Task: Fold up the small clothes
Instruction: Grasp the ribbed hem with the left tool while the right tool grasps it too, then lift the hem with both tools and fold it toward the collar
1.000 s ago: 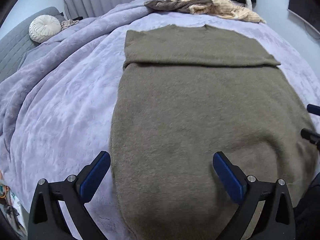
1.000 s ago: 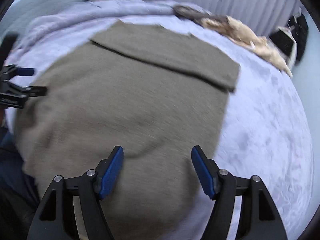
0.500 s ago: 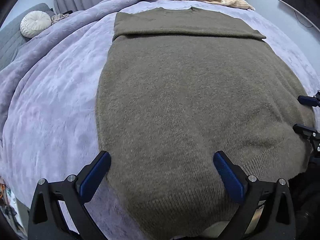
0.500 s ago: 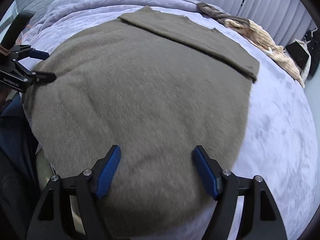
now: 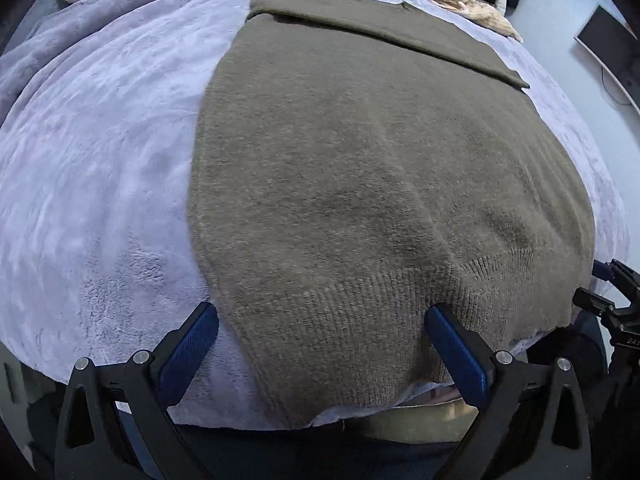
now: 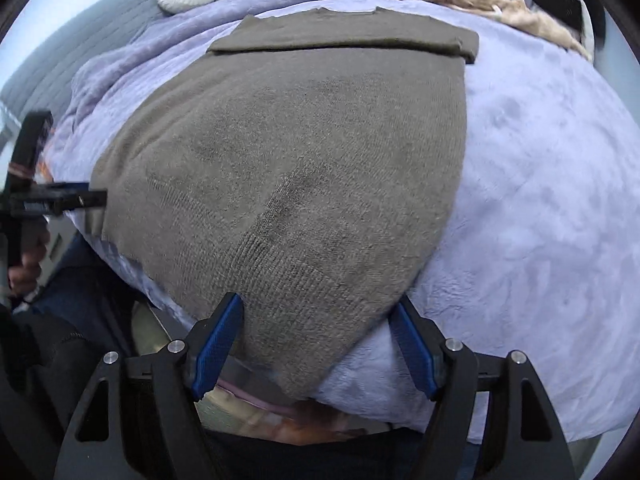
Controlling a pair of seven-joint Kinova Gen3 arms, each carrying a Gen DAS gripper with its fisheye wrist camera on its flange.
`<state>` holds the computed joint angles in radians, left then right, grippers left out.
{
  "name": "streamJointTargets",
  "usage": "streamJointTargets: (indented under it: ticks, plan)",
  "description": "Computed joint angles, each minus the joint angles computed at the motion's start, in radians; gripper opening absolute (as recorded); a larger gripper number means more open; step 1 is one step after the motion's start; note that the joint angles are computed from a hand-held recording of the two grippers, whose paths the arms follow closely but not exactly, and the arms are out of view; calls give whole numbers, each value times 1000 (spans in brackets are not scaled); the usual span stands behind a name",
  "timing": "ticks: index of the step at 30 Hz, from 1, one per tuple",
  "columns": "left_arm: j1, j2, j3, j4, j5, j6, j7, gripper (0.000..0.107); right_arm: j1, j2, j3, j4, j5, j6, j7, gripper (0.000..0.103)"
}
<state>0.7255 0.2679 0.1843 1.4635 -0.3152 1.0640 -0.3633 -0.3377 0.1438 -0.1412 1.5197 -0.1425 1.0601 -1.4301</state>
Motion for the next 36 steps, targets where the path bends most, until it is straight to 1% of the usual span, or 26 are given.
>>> streamJointTargets:
  ticks: [1, 2, 3, 4, 5, 6, 7, 8, 9, 10, 12, 13, 16, 18, 20, 22, 24, 25, 26, 27, 29, 30, 31, 32, 33, 36]
  plan:
    - [8, 13, 2, -20, -10, 13, -2, 102, 0, -4, -1, 11, -5, -10, 0, 75]
    - [15, 16, 1, -27, -16, 15, 1, 92, -2, -6, -2, 13, -1, -12, 1, 64]
    - [22, 16, 0, -33, -22, 17, 7, 88, -11, -8, 10, 14, -2, -13, 6, 56]
    - [33, 21, -2, -46, -32, 30, 17, 80, -9, -9, 13, 12, -10, -10, 12, 42]
    - [39, 21, -3, -58, -42, 42, 16, 68, 11, -7, 6, 7, -35, -2, 32, 26]
    - [50, 27, -4, -75, -58, 61, 17, 63, 50, 0, -11, -7, -76, 19, 61, 18]
    - [60, 29, -6, -87, -67, 71, 13, 48, 76, 6, -18, -19, -116, 35, 86, 14]
    - [58, 25, -2, -91, -69, 65, 3, 29, 84, 6, -13, -24, -141, 39, 104, 12]
    - [54, 20, -2, -93, -66, 55, -5, 20, 78, 7, 11, -33, -163, 47, 129, 11]
    - [34, 8, -3, -84, -50, 34, -26, 14, 82, 4, 17, -37, -184, 50, 146, 10]
    - [18, -23, -9, -61, -47, -7, -23, 14, 86, -7, 54, -39, -251, 50, 179, 10]
    - [14, -48, -11, -36, -54, -38, -8, 14, 116, -15, 48, -35, -292, 45, 193, 10]
    - [-9, -106, -13, 21, -92, -125, 60, 14, 220, -36, 18, -24, -412, 6, 221, 10]
    - [-38, -105, -14, 24, -97, -156, 72, 14, 233, -30, 24, -26, -441, -46, 191, 10]
    - [-52, -65, -41, -8, -66, -154, 24, 14, 172, -11, 72, -35, -404, -103, 149, 7]
    - [-133, -29, -4, -13, 14, -176, -25, 14, 97, 38, 115, -73, -323, -115, 82, 7]
    - [-170, -11, 6, -2, 79, -202, -42, 18, 95, 87, 90, -127, -251, -75, 19, 7]
    - [-161, -11, -7, 2, 86, -207, -41, 23, 115, 102, 55, -141, -225, -63, -3, 9]
    - [-145, -20, -26, 9, 91, -214, -34, 28, 127, 101, 36, -141, -216, -64, -14, 9]
    - [-146, -31, -26, 22, 95, -227, -29, 36, 132, 99, 28, -141, -223, -66, -10, 11]
    - [-124, -62, -27, 63, 56, -264, 29, 103, 161, 87, 10, -128, -269, -56, 40, 20]
    - [-86, -75, -52, 73, 16, -258, 67, 103, 168, 77, 6, -109, -284, -64, 60, 34]
    - [-65, -81, -59, 77, -20, -244, 89, 103, 178, 64, 7, -90, -309, -65, 95, 51]
    - [-63, -80, -46, 76, -40, -232, 94, 103, 206, 52, -1, -75, -336, -57, 129, 55]
    - [-79, -72, -24, 68, -44, -218, 89, 103, 216, 45, 0, -65, -349, -51, 147, 55]
    - [-81, -63, -11, 54, -26, -196, 71, 103, 205, 42, 17, -59, -362, -34, 144, 55]
